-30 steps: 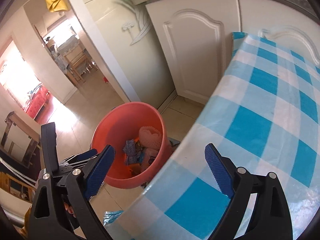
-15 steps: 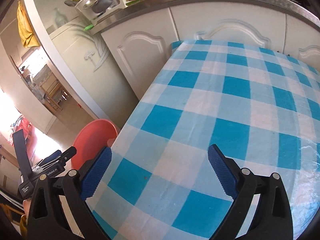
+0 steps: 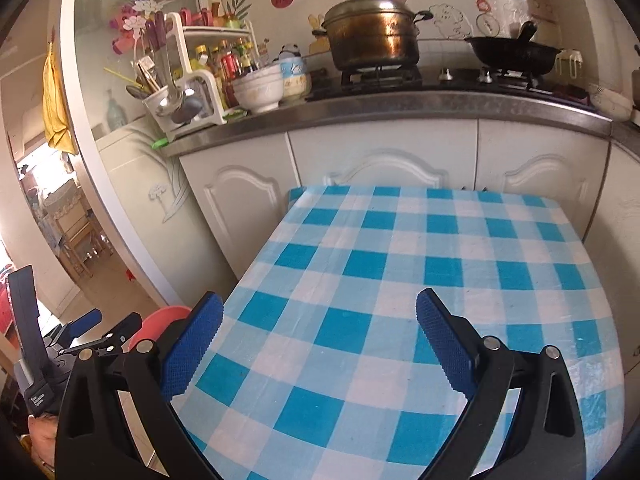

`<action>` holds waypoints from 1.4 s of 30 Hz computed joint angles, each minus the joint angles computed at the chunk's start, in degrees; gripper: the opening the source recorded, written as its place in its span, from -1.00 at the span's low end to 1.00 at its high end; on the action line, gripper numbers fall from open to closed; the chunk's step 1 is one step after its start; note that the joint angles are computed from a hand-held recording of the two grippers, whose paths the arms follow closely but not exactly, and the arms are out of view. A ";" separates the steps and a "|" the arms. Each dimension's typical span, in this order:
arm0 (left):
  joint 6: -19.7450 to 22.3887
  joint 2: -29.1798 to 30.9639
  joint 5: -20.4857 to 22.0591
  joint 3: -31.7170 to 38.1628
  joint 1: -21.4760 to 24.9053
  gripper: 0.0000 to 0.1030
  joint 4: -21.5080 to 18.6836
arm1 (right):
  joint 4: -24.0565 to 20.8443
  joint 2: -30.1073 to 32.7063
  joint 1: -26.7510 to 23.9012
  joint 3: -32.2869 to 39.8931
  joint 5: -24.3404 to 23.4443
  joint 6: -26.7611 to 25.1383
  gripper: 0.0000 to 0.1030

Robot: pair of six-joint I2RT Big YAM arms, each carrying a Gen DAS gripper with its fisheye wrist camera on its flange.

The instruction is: Collect trash

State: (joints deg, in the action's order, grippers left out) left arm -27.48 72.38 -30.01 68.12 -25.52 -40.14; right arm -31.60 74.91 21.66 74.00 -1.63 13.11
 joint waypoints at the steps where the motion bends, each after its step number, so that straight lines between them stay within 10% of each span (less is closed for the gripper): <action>1: 0.22 -0.07 -0.68 0.56 -0.98 0.92 0.04 | 0.47 -1.22 -0.20 -0.65 0.91 -0.07 0.87; 42: 13.60 1.83 -18.08 12.58 -20.35 0.93 11.84 | 9.66 -25.03 -0.89 -10.08 27.79 -8.18 0.90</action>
